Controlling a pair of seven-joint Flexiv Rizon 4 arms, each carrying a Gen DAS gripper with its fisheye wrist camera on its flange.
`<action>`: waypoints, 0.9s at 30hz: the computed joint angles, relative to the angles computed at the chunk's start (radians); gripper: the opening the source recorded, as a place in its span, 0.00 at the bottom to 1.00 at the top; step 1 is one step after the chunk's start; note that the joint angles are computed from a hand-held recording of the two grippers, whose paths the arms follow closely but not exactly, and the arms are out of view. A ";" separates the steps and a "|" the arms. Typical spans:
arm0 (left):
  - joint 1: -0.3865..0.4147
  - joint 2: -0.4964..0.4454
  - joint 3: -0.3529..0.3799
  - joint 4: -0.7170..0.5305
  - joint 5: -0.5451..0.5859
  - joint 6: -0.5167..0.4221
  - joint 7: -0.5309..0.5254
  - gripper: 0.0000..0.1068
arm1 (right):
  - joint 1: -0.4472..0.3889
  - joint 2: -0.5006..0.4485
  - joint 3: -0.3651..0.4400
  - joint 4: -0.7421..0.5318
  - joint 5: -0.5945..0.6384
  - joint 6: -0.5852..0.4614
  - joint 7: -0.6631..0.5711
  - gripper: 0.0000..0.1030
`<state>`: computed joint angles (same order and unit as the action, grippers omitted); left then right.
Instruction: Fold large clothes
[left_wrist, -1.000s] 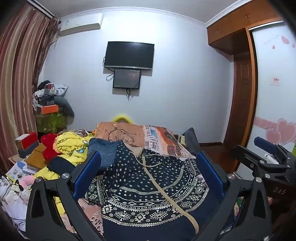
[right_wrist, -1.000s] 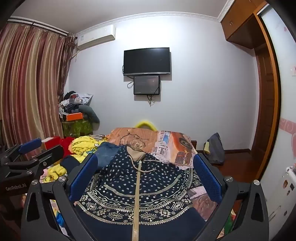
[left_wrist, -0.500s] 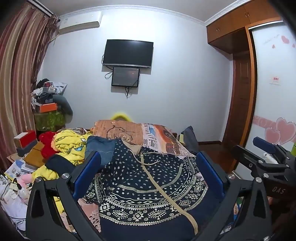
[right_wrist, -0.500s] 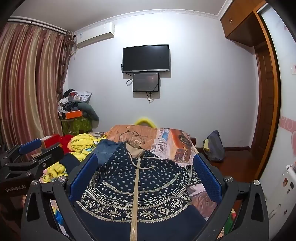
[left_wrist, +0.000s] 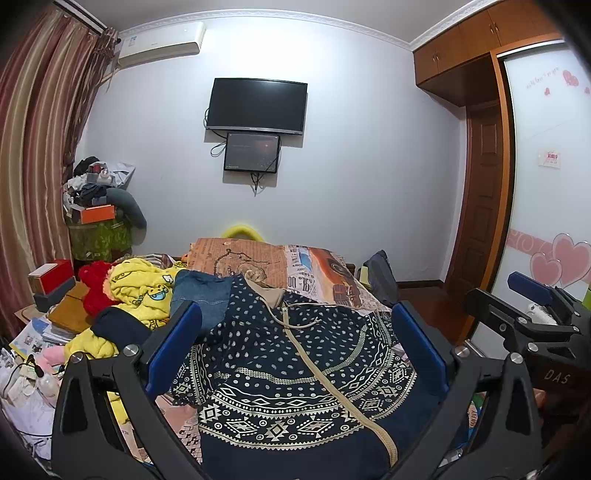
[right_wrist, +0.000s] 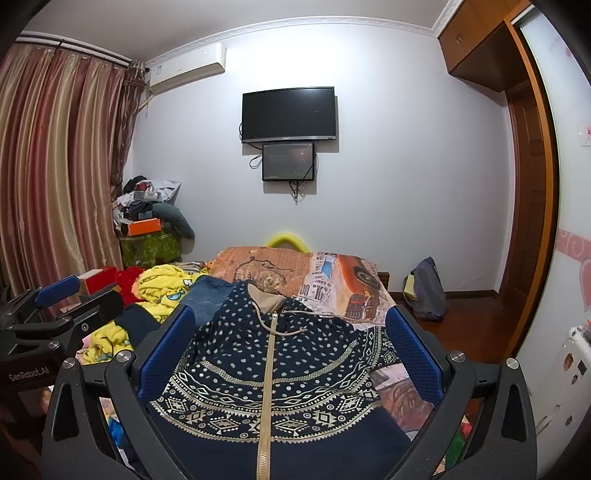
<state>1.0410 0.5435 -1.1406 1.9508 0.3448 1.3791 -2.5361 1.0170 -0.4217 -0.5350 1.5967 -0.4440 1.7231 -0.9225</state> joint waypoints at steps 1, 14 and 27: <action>0.000 0.000 0.000 -0.001 0.000 -0.002 0.000 0.96 | -0.002 0.000 0.002 -0.001 0.001 0.000 0.000 0.99; -0.006 -0.004 0.006 0.004 0.000 -0.017 -0.016 0.96 | 0.000 0.001 0.001 0.003 -0.007 -0.001 0.001 0.99; -0.013 -0.015 0.009 0.000 0.021 -0.024 -0.028 0.96 | -0.011 0.002 0.012 -0.002 -0.033 -0.012 0.023 0.99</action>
